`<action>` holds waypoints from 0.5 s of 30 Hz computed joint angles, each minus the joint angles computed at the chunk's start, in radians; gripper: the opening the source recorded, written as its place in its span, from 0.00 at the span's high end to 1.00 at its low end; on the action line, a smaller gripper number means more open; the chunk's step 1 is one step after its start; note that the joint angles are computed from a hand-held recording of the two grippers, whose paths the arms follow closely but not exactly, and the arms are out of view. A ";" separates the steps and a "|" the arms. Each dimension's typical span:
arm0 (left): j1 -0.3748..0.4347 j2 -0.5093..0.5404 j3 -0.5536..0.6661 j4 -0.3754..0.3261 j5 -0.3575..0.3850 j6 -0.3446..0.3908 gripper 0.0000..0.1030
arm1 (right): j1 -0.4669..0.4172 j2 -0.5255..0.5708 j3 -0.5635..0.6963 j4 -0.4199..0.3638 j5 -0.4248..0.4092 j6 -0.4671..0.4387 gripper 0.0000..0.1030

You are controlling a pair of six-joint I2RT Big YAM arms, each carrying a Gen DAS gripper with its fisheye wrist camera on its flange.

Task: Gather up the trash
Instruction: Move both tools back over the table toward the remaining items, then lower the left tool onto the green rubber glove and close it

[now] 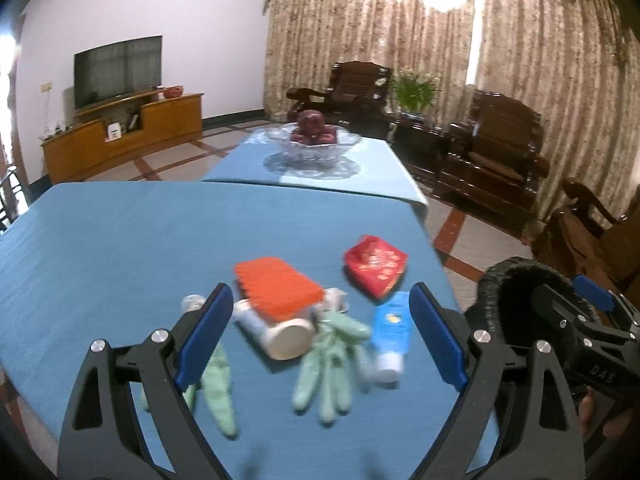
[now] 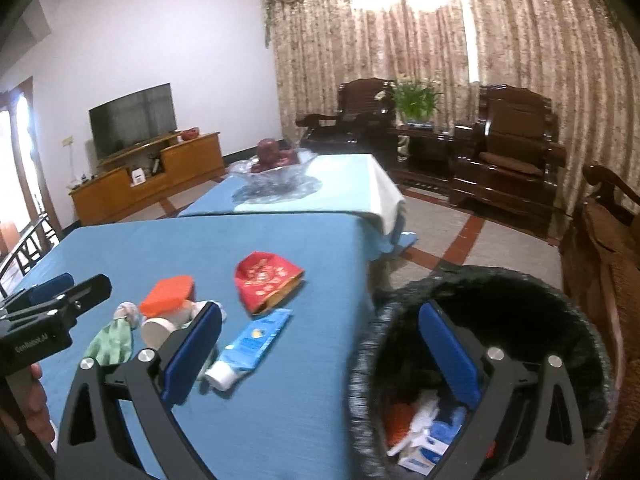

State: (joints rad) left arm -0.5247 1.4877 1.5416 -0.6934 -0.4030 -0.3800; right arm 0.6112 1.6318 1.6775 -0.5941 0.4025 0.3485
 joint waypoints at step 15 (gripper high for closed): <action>0.123 -0.080 -0.162 -0.019 -0.022 -0.009 0.16 | 0.075 0.162 0.102 -0.020 -0.013 -0.007 0.07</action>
State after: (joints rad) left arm -0.4012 1.4075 1.3801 -0.7129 -0.4250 -0.3892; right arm 0.6863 1.7937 1.7791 -0.6142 0.3891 0.3419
